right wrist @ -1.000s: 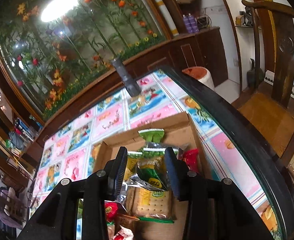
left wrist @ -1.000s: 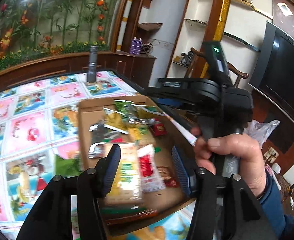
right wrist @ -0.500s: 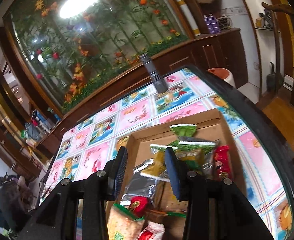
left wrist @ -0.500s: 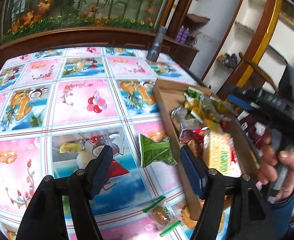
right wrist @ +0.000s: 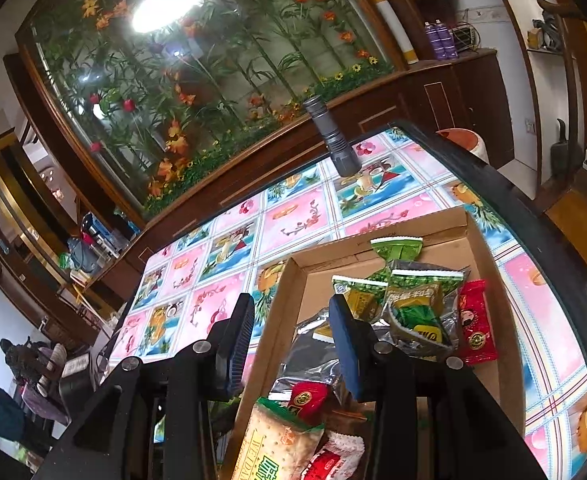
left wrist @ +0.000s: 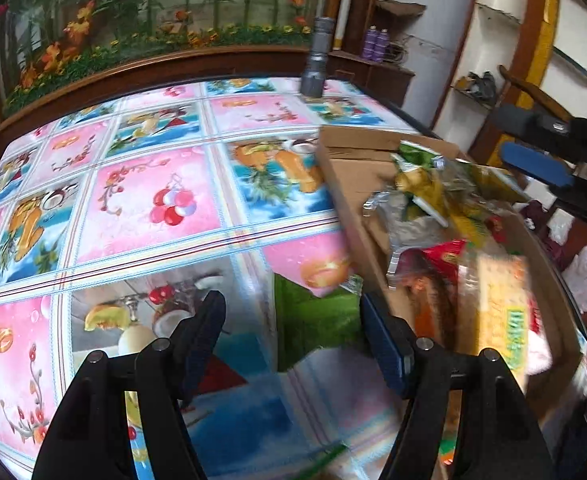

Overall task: Organize snacks
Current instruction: 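Grasp a green triangular packet with the left gripper while the right grasps a round pastry packet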

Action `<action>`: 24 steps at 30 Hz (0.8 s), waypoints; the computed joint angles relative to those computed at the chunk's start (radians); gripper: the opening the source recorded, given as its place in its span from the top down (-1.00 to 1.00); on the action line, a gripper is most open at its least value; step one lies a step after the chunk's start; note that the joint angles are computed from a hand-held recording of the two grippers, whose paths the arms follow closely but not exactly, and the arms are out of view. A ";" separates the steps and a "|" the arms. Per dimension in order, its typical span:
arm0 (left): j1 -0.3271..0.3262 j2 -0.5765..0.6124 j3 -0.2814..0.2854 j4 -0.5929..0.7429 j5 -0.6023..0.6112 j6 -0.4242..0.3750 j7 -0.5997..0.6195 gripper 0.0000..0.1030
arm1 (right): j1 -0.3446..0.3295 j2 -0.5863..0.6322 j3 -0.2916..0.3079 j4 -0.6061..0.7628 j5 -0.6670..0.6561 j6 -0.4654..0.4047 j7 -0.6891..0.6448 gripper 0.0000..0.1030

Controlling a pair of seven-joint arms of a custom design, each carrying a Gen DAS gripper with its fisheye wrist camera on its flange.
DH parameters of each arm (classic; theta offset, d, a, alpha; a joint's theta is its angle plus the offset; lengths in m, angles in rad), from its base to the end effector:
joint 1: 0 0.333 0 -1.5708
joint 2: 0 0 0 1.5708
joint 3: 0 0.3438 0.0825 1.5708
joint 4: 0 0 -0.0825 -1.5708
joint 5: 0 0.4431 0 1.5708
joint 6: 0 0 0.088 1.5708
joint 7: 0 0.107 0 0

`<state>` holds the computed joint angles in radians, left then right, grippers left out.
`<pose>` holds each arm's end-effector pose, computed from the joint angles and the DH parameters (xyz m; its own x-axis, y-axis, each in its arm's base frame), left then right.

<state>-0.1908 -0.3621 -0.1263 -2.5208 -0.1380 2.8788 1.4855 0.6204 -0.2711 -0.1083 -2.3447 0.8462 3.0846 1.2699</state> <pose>0.4830 -0.1529 0.4826 -0.1652 -0.9782 0.1255 -0.7613 0.0456 -0.6468 0.5027 0.2080 0.5360 0.2096 -0.8478 -0.4871 -0.6659 0.2410 -0.7061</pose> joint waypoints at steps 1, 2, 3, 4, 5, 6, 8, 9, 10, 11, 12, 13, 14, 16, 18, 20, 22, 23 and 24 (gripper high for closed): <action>0.039 0.006 -0.031 0.007 0.036 -0.024 -0.035 -0.09 | 0.001 0.001 0.002 0.001 -0.005 -0.003 -0.004 0.19; 0.114 -0.005 -0.095 -0.001 0.136 -0.023 -0.114 0.10 | 0.003 0.002 0.003 0.003 -0.006 -0.004 -0.010 0.19; 0.159 -0.009 -0.131 0.002 0.207 -0.041 -0.164 0.12 | 0.009 0.002 0.000 0.004 -0.002 -0.006 -0.022 0.19; 0.170 -0.017 -0.132 -0.005 0.239 -0.044 -0.186 0.11 | 0.019 0.002 -0.008 0.006 0.010 -0.011 -0.041 0.19; 0.154 -0.024 -0.103 -0.009 0.230 -0.059 -0.182 0.12 | 0.048 0.003 -0.030 0.014 0.042 -0.024 -0.089 0.18; 0.156 -0.029 -0.091 -0.009 0.235 -0.075 -0.192 0.12 | 0.061 0.003 -0.039 0.020 0.065 -0.045 -0.131 0.16; 0.180 -0.041 -0.075 -0.011 0.252 -0.103 -0.230 0.11 | 0.065 0.011 -0.033 0.039 0.077 -0.133 -0.206 0.05; 0.178 -0.041 -0.053 -0.011 0.240 -0.111 -0.233 0.12 | 0.060 0.017 -0.024 0.049 0.064 -0.192 -0.234 0.05; 0.194 -0.043 -0.048 -0.009 0.245 -0.121 -0.252 0.12 | 0.058 0.024 -0.017 0.063 0.049 -0.269 -0.268 0.05; 0.216 -0.045 -0.049 -0.010 0.261 -0.128 -0.278 0.12 | 0.062 0.033 -0.015 0.077 0.053 -0.351 -0.313 0.05; 0.230 -0.046 -0.045 -0.011 0.271 -0.128 -0.293 0.12 | 0.064 0.041 -0.009 0.092 0.051 -0.432 -0.347 0.05; 0.238 -0.046 -0.041 -0.012 0.278 -0.130 -0.302 0.12 | 0.058 0.046 0.006 0.099 0.028 -0.485 -0.363 0.05; 0.247 -0.049 -0.039 -0.015 0.285 -0.126 -0.314 0.12 | 0.048 0.046 0.034 0.100 -0.030 -0.518 -0.370 0.05; 0.249 -0.052 -0.038 -0.018 0.296 -0.123 -0.321 0.11 | 0.026 0.034 0.096 0.079 -0.112 -0.498 -0.360 0.05; 0.266 -0.053 -0.059 -0.019 0.331 -0.122 -0.349 0.11 | -0.003 0.027 0.140 0.069 -0.160 -0.499 -0.344 0.05; 0.263 -0.049 -0.056 -0.020 0.342 -0.108 -0.355 0.11 | -0.047 0.028 0.192 0.065 -0.254 -0.497 -0.263 0.01; 0.251 -0.046 -0.041 -0.021 0.329 -0.102 -0.349 0.11 | -0.071 0.036 0.216 0.073 -0.308 -0.524 -0.199 0.01; 0.252 -0.045 -0.042 -0.020 0.333 -0.102 -0.350 0.11 | -0.082 0.041 0.233 0.075 -0.345 -0.532 -0.151 0.01; 0.255 -0.045 -0.045 -0.021 0.339 -0.100 -0.353 0.11 | -0.090 0.044 0.245 0.075 -0.381 -0.536 -0.112 0.01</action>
<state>0.0643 -0.4075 -0.1716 -2.5423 0.2006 2.7788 1.1322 0.5305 -0.2266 0.1371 -2.2695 0.4648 2.5485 1.1575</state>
